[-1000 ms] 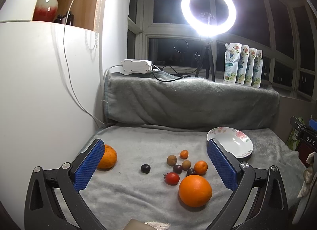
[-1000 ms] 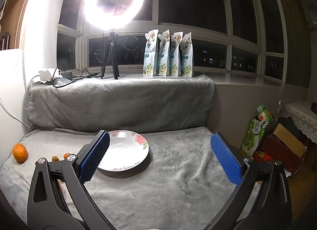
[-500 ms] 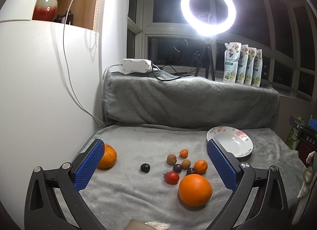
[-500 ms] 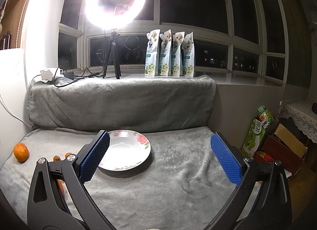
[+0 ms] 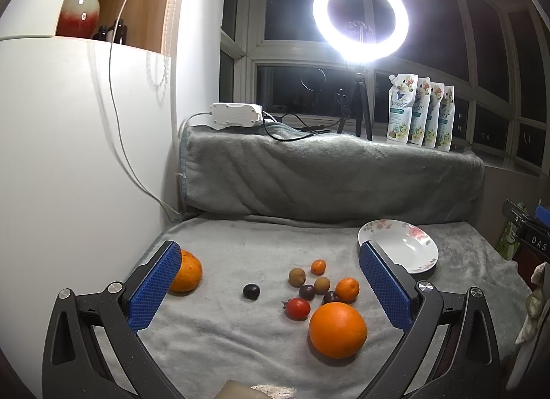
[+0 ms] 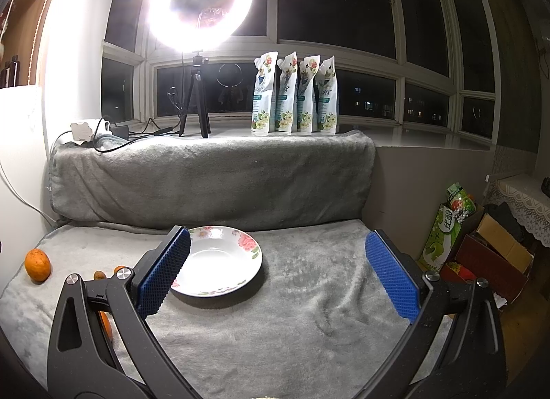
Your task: Organize fruits
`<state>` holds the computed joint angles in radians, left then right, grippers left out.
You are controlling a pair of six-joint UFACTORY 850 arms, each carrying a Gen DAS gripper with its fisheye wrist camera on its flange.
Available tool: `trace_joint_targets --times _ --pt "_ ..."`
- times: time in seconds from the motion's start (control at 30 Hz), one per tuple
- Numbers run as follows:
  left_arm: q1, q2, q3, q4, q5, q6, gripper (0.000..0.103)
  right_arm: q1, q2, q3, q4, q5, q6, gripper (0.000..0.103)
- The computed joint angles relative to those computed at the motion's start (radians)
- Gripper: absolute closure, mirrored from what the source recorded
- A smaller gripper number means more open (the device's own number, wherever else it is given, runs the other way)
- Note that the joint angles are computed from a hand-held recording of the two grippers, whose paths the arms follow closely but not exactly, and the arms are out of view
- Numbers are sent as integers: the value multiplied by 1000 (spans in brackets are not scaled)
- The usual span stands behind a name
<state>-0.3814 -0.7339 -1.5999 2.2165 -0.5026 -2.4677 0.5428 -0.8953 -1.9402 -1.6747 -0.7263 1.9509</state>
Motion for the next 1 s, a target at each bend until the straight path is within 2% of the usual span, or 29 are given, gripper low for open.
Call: trace_joint_targets --times 0.6,1.0 --pt "-2 -2 0 -1 2 0 1 -1 0 0 -2 2 3 0" --pt "6 -14 -11 -2 47 -1 1 2 -34 -44 43 23 -48 0"
